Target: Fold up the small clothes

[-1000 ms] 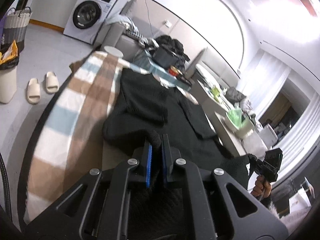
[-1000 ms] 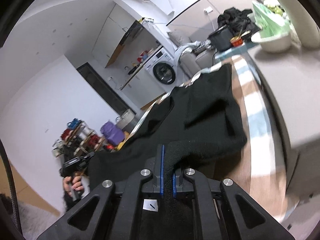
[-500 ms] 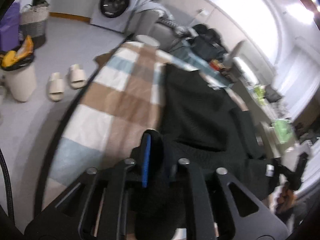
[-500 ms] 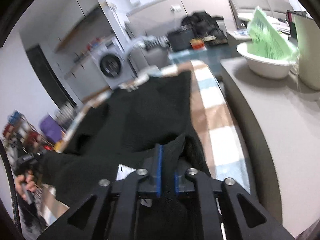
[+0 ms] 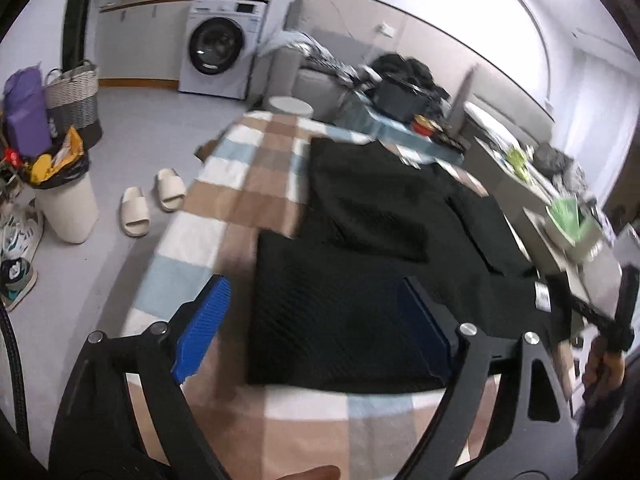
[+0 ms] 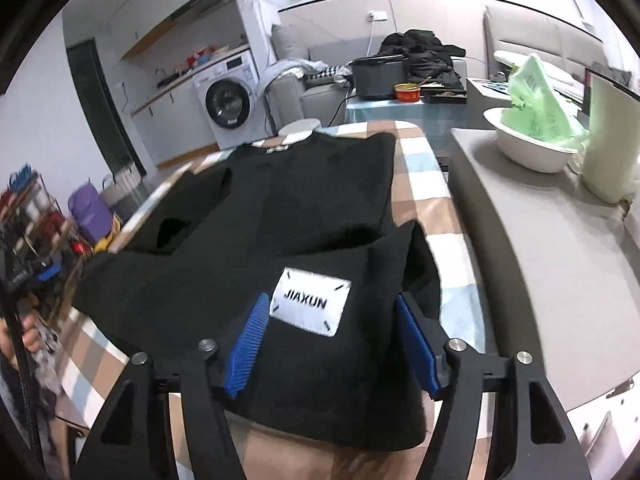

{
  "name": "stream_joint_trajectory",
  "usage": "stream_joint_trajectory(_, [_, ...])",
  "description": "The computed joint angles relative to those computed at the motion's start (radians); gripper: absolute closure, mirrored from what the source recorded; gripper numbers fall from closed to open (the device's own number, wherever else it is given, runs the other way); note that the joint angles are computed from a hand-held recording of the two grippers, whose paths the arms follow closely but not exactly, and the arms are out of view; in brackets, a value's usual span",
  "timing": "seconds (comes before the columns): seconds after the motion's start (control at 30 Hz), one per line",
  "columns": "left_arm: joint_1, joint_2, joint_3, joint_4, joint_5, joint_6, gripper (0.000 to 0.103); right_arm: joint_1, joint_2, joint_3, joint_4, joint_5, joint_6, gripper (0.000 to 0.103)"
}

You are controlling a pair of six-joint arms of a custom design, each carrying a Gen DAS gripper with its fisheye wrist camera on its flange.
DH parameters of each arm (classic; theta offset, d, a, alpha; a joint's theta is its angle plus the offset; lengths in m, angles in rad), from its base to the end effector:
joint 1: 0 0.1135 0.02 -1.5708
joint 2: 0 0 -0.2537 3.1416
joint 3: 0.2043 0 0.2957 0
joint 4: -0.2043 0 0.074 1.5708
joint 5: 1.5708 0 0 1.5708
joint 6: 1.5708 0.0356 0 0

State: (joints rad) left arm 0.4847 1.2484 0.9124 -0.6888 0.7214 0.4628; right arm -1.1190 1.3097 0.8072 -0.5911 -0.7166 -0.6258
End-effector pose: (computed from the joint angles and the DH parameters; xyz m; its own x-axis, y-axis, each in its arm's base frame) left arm 0.2632 0.1120 0.2292 -0.6973 0.0117 -0.7166 0.2961 0.9153 -0.2732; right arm 0.1448 -0.2448 0.1821 -0.6345 0.2959 -0.7140 0.2159 0.9549 0.2039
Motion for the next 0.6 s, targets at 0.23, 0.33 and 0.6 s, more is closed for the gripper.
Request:
stream_joint_trajectory(0.23, [0.004, 0.012, -0.046, -0.067, -0.045, 0.072, 0.018, -0.116, 0.132, 0.078, -0.142, -0.077, -0.099, 0.037])
stream_joint_trajectory(0.33, [0.024, 0.054, -0.039, -0.080, -0.048, 0.084, 0.018, -0.149, 0.238, 0.154, -0.277, -0.130, -0.205, 0.041])
stream_joint_trajectory(0.6, [0.087, 0.146, 0.009, -0.138, 0.006, 0.144, 0.026, -0.153, 0.287, 0.193, -0.362, -0.158, -0.275, 0.045])
